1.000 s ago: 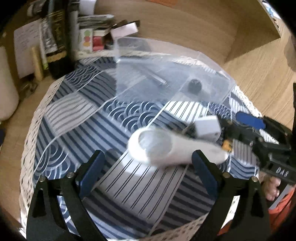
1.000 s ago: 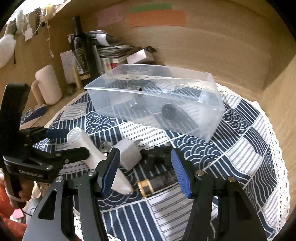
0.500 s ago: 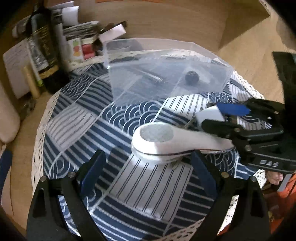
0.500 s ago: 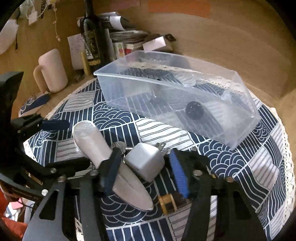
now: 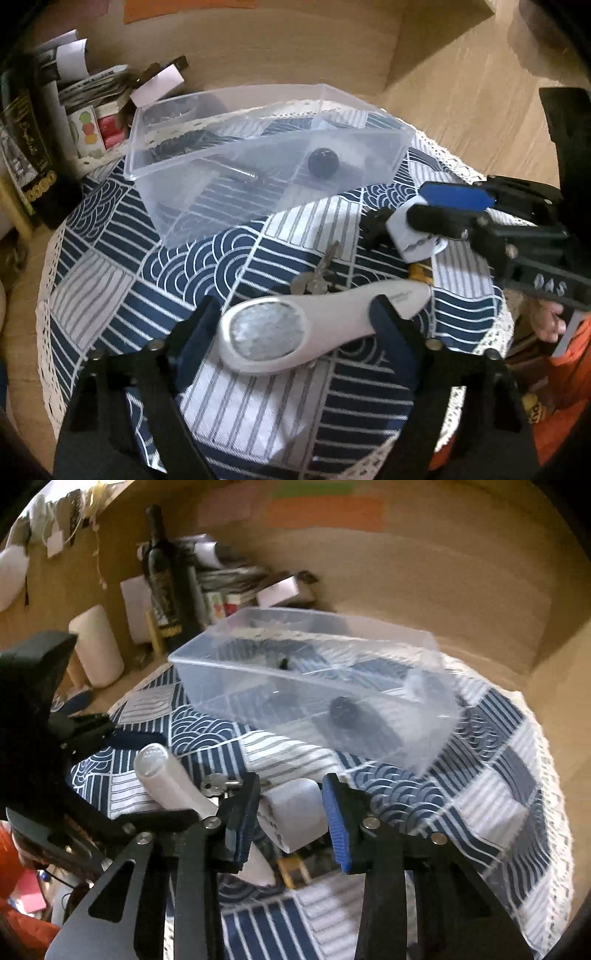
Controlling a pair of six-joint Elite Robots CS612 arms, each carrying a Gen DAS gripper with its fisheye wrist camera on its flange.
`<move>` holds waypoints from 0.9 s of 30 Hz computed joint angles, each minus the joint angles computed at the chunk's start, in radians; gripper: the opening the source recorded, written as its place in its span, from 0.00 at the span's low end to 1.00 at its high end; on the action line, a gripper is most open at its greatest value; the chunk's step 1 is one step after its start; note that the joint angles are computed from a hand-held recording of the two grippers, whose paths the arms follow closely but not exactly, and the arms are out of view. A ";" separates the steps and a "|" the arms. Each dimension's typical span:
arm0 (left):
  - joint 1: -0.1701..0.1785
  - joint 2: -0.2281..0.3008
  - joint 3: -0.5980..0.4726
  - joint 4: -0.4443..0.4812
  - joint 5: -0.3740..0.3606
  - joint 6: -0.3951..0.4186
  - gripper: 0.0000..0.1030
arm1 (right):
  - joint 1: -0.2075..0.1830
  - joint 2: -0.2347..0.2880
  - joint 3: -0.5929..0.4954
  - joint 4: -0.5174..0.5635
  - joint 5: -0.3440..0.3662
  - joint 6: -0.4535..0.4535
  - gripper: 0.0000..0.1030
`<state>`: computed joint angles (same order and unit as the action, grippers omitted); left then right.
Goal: Organize rigid objects
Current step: 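Grasp the silver keys with the left tool while the right tool grasps the white charger block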
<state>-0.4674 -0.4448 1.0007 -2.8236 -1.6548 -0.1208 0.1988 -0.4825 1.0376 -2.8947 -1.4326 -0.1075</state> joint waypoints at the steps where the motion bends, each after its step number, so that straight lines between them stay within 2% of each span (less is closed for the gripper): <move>1: -0.001 -0.007 0.013 -0.006 -0.001 -0.006 0.74 | -0.001 -0.005 0.009 -0.007 -0.013 0.003 0.29; 4: -0.007 -0.023 0.042 -0.015 0.023 -0.001 0.70 | -0.006 -0.016 0.033 -0.022 -0.029 0.009 0.23; 8: -0.016 -0.046 0.071 0.001 0.054 0.031 0.67 | -0.010 -0.029 0.065 -0.037 -0.039 0.015 0.23; 11: -0.020 -0.056 0.075 -0.013 0.071 0.022 0.67 | -0.013 -0.042 0.095 -0.053 -0.039 0.015 0.23; 16: -0.025 -0.036 0.023 -0.012 0.076 0.042 0.68 | -0.013 -0.048 0.116 -0.079 -0.050 0.026 0.25; 17: -0.027 -0.027 0.003 0.008 0.080 0.054 0.67 | -0.014 -0.047 0.117 -0.082 -0.048 0.031 0.27; 20: -0.030 0.011 -0.085 0.148 0.069 0.076 0.47 | -0.015 -0.046 0.122 -0.085 -0.048 0.043 0.33; 21: -0.027 0.029 -0.127 0.222 0.047 0.081 0.39 | -0.015 -0.045 0.124 -0.086 -0.049 0.044 0.34; 22: -0.026 0.038 -0.147 0.253 0.033 0.080 0.36 | -0.016 -0.045 0.126 -0.086 -0.046 0.045 0.34; 27: -0.021 0.075 -0.232 0.382 -0.003 0.108 0.36 | -0.021 -0.033 0.112 -0.065 -0.032 0.057 0.34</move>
